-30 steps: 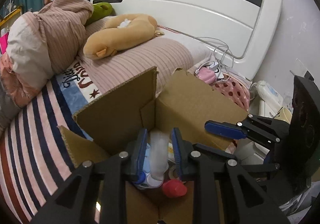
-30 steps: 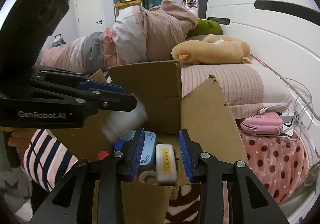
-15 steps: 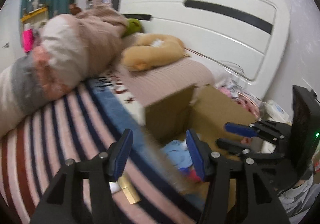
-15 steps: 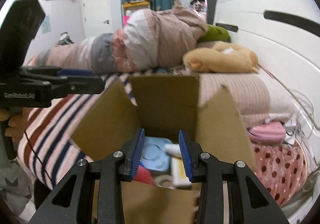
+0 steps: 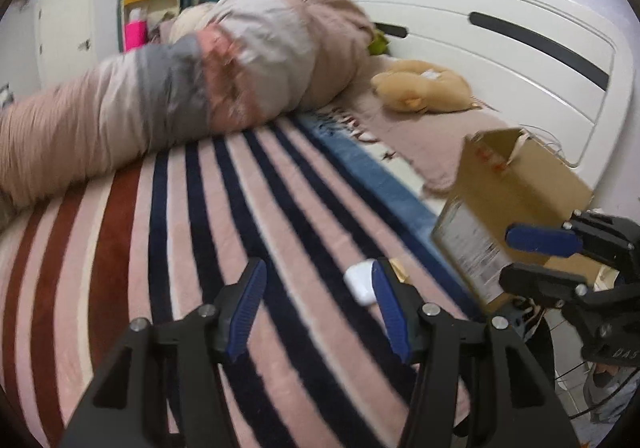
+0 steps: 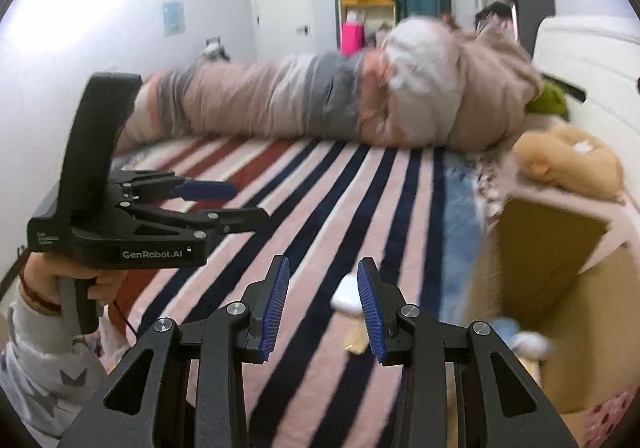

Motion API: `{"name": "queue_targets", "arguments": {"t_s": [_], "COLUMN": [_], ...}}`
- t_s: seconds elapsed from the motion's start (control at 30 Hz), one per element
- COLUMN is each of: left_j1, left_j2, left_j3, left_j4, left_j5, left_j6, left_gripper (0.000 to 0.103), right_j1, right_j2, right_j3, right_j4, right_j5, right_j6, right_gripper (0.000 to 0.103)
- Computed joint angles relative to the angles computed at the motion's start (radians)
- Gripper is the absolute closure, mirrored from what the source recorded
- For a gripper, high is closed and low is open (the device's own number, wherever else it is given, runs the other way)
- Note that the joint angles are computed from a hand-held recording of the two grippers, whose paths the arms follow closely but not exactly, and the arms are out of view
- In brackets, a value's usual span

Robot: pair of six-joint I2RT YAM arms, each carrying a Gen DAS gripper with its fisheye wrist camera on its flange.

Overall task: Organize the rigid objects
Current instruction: 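Grasp the white earbud case with the left gripper while the right grasps the gold lipstick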

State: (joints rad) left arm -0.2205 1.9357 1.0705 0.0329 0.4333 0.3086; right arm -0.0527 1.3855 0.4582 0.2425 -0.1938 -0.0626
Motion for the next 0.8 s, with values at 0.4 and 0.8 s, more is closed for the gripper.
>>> {"name": "queue_targets", "arguments": {"t_s": [0.4, 0.8], "left_j1": [0.015, -0.145], "left_j2": [0.345, 0.584], "left_j3": [0.181, 0.516], "left_j4": [-0.015, -0.170], "left_j5": [0.161, 0.149], "left_j6": [0.025, -0.002], "left_gripper": [0.051, 0.045], "right_j1": [0.066, 0.021], "right_j2": [0.596, 0.721], "right_j3": [0.145, 0.163], "right_j4": [0.249, 0.349], "right_j5": [0.282, 0.324], "right_j6": [0.163, 0.135], "right_gripper": [0.072, 0.090]}}
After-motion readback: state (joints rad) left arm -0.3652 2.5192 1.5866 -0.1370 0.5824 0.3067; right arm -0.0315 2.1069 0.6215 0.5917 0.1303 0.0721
